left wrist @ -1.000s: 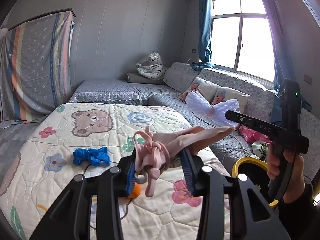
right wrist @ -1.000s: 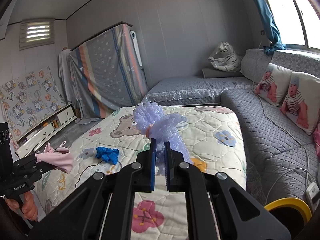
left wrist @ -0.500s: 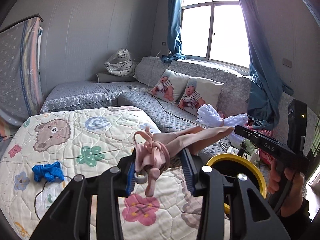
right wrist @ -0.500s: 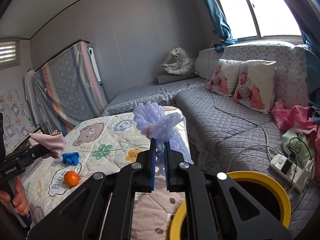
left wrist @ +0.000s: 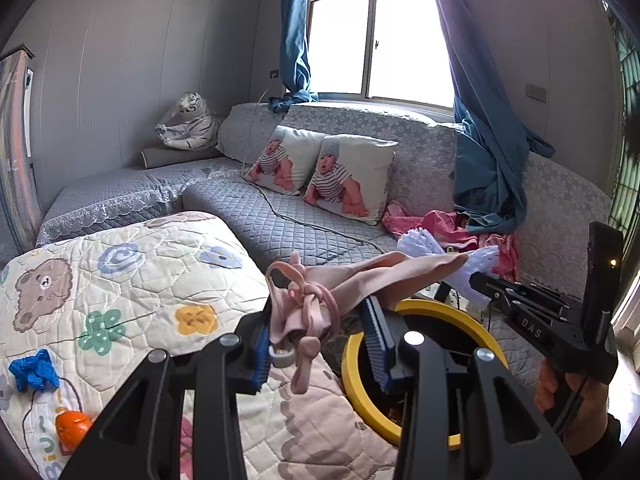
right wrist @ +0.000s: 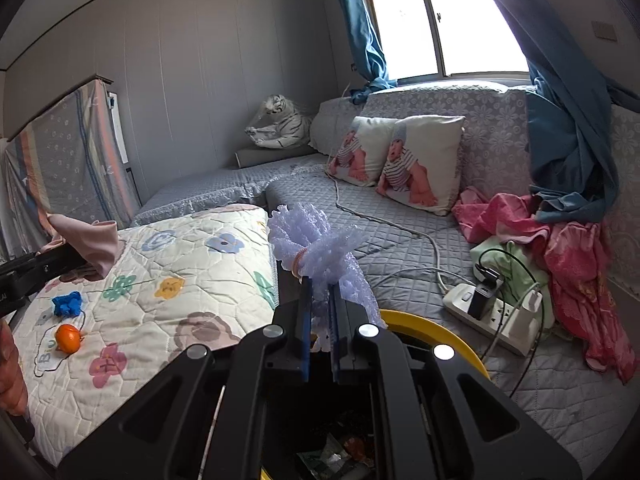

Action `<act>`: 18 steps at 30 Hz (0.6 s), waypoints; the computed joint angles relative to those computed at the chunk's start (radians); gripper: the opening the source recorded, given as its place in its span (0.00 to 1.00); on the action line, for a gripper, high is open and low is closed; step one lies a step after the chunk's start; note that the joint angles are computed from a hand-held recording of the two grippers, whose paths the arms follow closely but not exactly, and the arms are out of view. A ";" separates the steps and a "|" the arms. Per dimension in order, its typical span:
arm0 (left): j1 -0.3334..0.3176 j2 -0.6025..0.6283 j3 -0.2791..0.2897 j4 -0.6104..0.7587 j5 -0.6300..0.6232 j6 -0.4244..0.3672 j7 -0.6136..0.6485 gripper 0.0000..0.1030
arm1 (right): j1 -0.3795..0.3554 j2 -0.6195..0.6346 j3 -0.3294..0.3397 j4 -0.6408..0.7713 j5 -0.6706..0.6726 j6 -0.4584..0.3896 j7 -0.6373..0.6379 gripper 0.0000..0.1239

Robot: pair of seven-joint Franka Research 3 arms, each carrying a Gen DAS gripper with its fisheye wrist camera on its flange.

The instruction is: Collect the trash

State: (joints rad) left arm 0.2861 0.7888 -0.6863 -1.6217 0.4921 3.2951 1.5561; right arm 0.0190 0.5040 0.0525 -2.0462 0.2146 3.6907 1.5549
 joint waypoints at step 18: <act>-0.106 0.196 -0.079 0.188 -0.124 -0.129 0.261 0.36 | 0.045 -0.005 -0.051 -0.071 0.153 -0.016 -0.031 0.05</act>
